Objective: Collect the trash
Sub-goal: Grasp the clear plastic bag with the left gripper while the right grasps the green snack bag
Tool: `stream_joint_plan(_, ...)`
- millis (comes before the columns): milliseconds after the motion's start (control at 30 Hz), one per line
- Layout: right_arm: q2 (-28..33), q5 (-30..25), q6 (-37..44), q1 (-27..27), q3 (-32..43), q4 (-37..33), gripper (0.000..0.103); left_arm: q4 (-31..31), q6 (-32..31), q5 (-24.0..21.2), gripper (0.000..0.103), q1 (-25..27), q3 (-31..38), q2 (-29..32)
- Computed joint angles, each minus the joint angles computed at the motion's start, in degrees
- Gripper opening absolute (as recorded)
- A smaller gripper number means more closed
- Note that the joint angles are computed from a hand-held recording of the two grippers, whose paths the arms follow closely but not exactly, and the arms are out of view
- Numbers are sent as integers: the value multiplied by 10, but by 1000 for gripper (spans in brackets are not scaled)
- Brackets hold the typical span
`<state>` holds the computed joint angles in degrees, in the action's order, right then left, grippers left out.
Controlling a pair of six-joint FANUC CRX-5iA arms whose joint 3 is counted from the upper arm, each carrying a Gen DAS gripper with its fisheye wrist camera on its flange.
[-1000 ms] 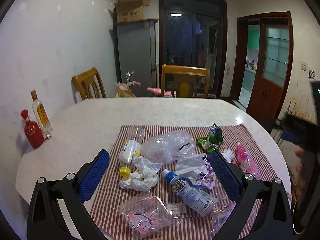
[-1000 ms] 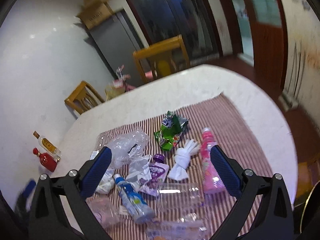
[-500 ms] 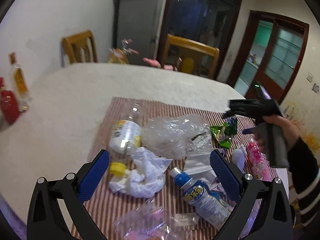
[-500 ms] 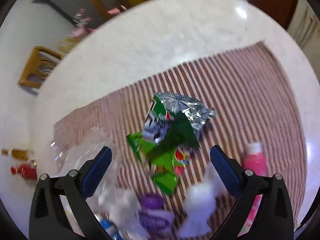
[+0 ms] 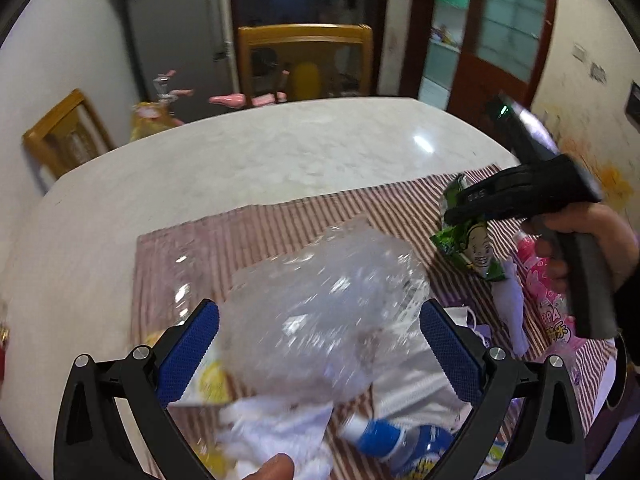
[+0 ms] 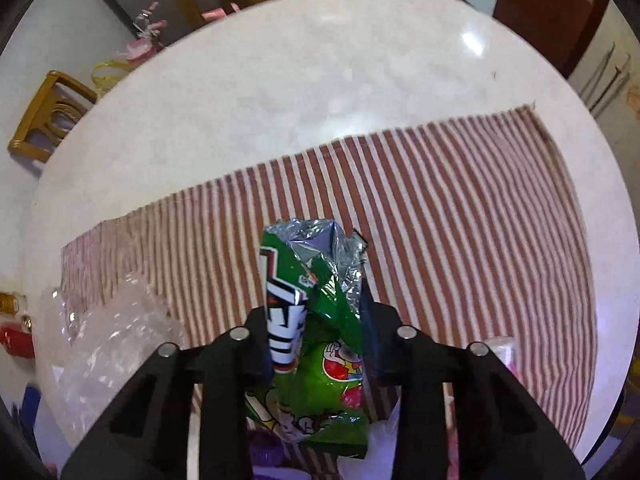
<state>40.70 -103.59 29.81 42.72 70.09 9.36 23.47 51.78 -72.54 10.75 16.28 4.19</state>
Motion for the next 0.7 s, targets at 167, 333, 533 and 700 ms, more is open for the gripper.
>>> stream_joint_plan(167,-125,127,-15,13,-168,10,26,-49,13,-70,97,-34,84,74)
stream_joint_plan(333,-200,199,-33,29,-250,23,27,-79,27,-107,33,-55,131,122)
stream_joint_plan(533,-282,249,-71,49,-339,67,27,2,26,-73,11,-21,99,74)
stream_joint_plan(700,-360,291,-121,74,-435,104,27,76,0,-39,11,9,68,6)
